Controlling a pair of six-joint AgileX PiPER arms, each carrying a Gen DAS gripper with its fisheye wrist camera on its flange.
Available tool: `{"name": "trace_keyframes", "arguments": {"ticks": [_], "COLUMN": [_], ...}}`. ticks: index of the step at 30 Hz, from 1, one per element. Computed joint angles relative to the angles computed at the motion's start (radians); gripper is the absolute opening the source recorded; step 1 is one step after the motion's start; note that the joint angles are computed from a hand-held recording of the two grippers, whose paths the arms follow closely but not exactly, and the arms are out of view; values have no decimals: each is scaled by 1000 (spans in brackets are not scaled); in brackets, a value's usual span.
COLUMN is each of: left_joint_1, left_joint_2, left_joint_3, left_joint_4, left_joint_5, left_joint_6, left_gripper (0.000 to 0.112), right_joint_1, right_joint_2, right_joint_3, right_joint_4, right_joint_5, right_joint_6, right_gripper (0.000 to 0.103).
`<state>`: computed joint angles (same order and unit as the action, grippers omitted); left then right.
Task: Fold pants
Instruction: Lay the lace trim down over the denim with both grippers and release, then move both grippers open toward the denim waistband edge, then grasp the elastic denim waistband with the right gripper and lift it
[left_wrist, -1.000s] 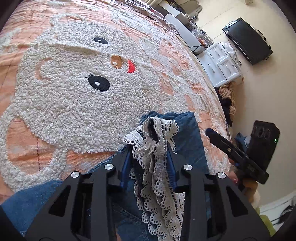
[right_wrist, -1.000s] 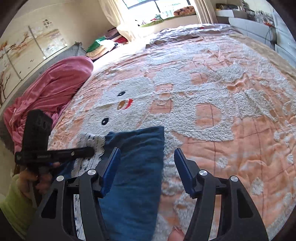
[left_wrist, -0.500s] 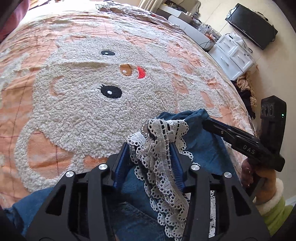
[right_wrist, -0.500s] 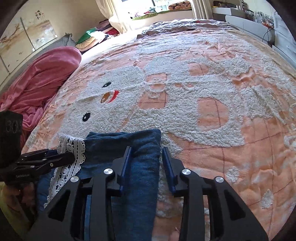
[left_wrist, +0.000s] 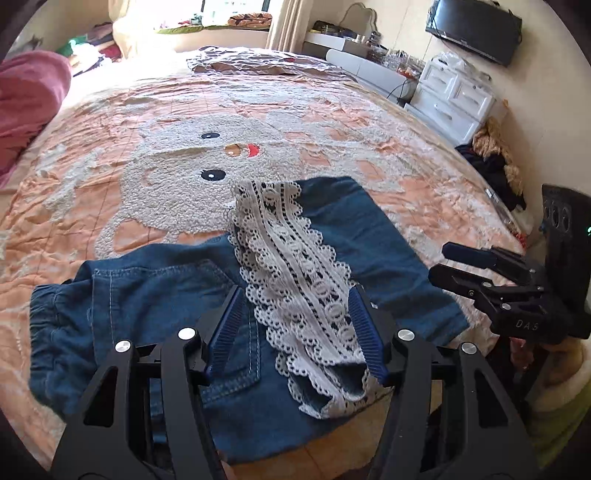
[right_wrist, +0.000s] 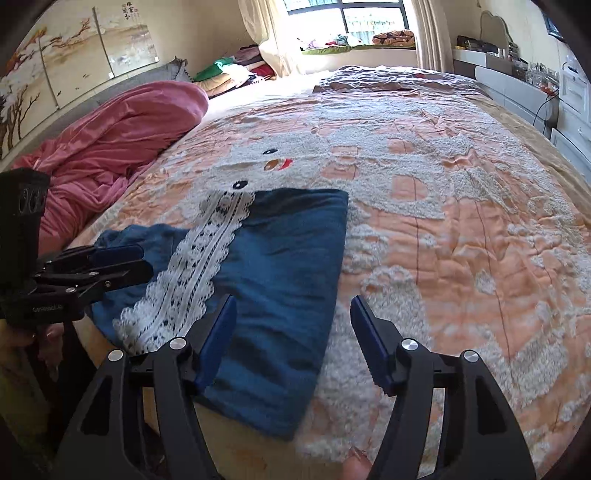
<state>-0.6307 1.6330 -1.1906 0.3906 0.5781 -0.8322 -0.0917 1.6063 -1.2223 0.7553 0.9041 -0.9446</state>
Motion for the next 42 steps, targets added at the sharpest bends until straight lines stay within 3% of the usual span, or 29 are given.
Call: {"name": "trace_keyframes", "arguments": {"ticks": [4, 6, 8, 10, 14, 15, 18, 21, 23, 28, 37, 42], "left_joint_1": [-100, -111, -104, -107, -144, -153, -173, -187, -199, -193, -115, -59], "left_joint_2": [46, 52, 40, 30, -14, -28, -67, -113, -144, -224, -342, -373], "left_joint_3": [3, 43, 89, 92, 92, 95, 106, 119, 125, 169, 292, 344], "left_joint_4": [105, 144, 189, 194, 222, 227, 242, 263, 288, 321, 310, 289], "left_joint_5": [112, 99, 48, 54, 108, 123, 166, 212, 258, 329, 328, 280], "left_joint_6": [-110, -177, -229, -244, -292, -301, -324, -365, -392, -456, -497, -493], "left_gripper": [52, 54, 55, 55, 60, 62, 67, 73, 79, 88, 92, 93], "right_joint_1": [49, 64, 67, 84, 19, 2, 1, -11, -4, 76, 309, 398], "right_joint_2": [-42, -39, -43, -54, -40, -39, -73, -89, -98, -90, 9, 143], "right_joint_3": [84, 117, 146, 159, 123, 111, 108, 87, 66, -11, -201, -386], "right_joint_4": [-155, -209, -200, -221, -123, -105, -116, -64, -26, 18, -48, -83], "right_joint_5": [-91, -135, -168, -198, -101, -73, -76, -24, 20, 94, 77, 131], "right_joint_6": [62, 90, 73, 77, 35, 35, 62, 54, 49, 77, 192, 228], "right_gripper": [65, 73, 73, 74, 76, 81, 84, 85, 91, 93, 93, 93]}}
